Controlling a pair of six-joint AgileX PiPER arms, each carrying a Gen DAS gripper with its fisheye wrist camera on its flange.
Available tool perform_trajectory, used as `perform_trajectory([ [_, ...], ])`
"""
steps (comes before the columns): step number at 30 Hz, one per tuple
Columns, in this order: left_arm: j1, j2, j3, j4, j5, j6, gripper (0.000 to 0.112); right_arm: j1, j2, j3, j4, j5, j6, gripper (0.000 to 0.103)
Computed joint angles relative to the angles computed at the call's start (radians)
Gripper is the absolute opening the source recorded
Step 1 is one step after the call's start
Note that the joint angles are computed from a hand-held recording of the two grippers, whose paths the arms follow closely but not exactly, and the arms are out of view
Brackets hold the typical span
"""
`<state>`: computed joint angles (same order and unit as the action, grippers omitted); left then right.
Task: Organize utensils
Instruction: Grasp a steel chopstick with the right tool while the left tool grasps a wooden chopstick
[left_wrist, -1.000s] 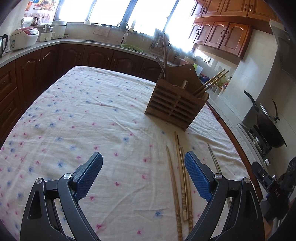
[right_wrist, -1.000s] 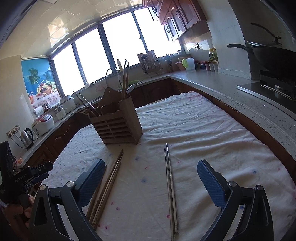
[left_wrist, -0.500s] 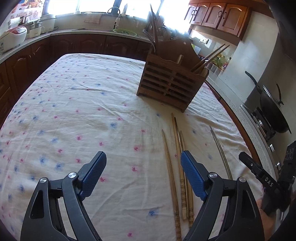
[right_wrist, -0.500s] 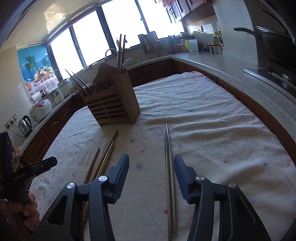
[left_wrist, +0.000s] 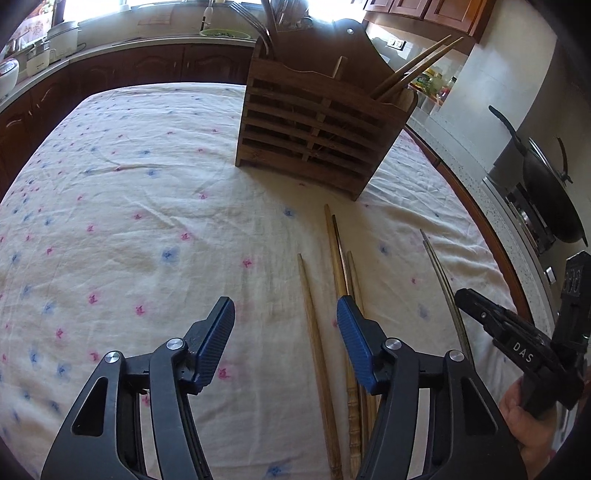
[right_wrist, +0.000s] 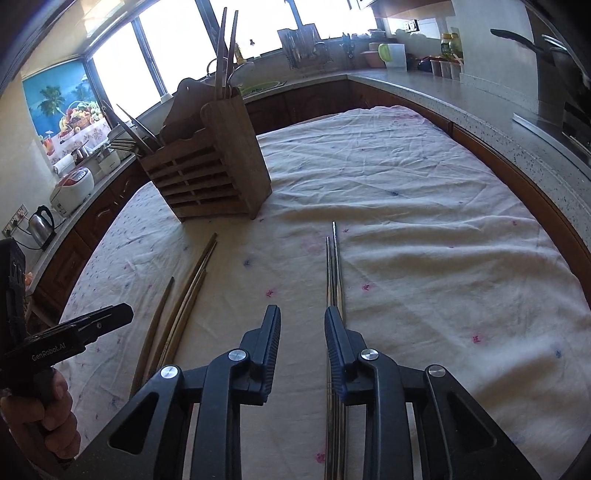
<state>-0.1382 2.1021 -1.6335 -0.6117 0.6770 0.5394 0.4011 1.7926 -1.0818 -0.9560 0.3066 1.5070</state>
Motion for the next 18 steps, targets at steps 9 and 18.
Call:
perform_trajectory([
  [9,-0.085,0.245,-0.467,0.186,0.185,-0.182,0.039,-0.054,0.081,-0.111,0.278,0.015,-0.321,0.019],
  [18,-0.120,0.425,-0.765,0.283,0.318,-0.233,0.020,-0.084,0.118,-0.170,0.412,0.024,-0.474,0.017],
])
